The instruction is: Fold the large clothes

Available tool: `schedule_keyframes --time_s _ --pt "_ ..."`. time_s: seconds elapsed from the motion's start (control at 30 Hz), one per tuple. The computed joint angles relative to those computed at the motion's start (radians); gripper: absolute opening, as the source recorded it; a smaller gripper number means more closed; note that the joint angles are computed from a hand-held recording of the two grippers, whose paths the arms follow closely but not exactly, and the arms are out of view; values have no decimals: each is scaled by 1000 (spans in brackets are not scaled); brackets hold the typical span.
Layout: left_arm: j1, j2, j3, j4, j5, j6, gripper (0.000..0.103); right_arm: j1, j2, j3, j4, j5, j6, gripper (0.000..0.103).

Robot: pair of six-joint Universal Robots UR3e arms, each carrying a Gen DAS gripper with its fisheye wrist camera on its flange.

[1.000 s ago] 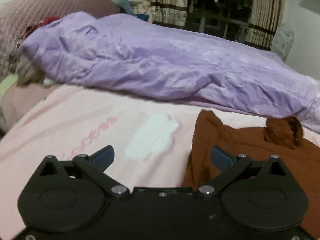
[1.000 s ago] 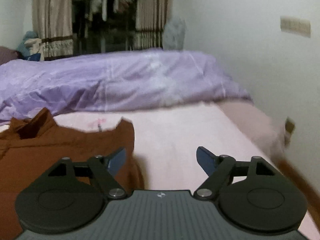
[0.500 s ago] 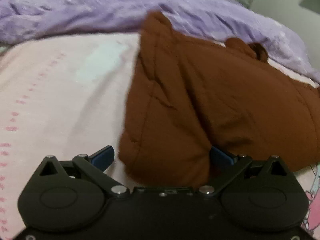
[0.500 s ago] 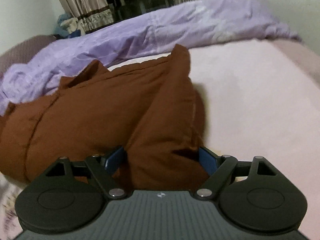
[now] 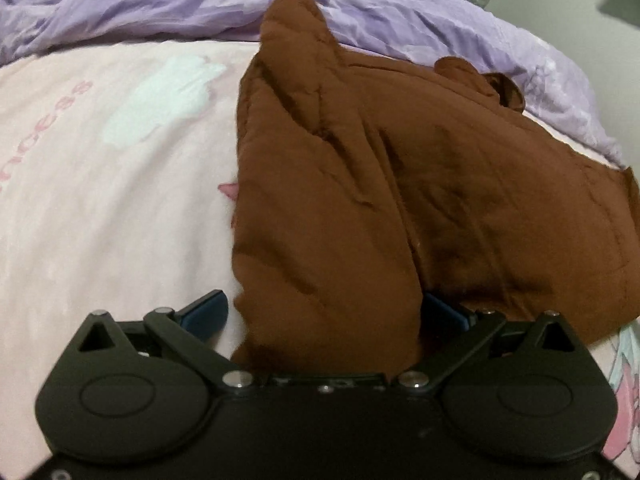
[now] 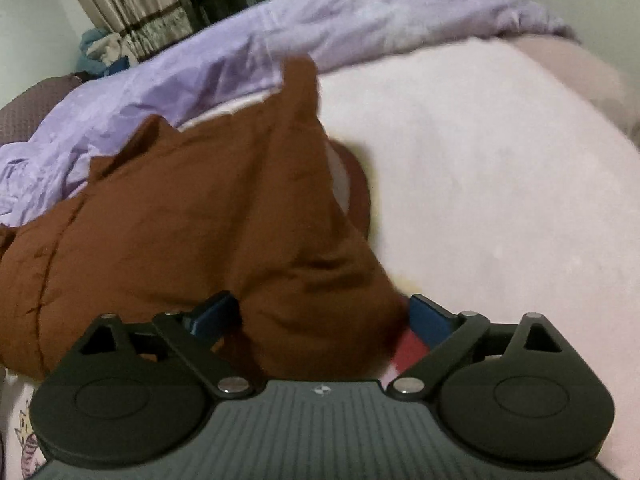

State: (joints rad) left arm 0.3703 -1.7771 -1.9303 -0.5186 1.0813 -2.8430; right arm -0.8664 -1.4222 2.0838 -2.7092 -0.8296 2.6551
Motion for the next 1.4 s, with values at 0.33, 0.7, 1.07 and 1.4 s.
schedule_keyframes --time_s 0.33,0.7,1.07,1.4 --pt "3 -23 2 16 -43 -9 103 8 -63 79 -154 -114 35 103" --pt "-67 16 -7 123 14 -97 33 -95 63 -31 195 292 -50 20" --pt "337 856 -204 -557 -290 236 27 -635 -588 -271 2013 381 -1211 14" --pt "558 997 -447 -965 -175 600 62 -474 -448 207 981 196 -625 37"
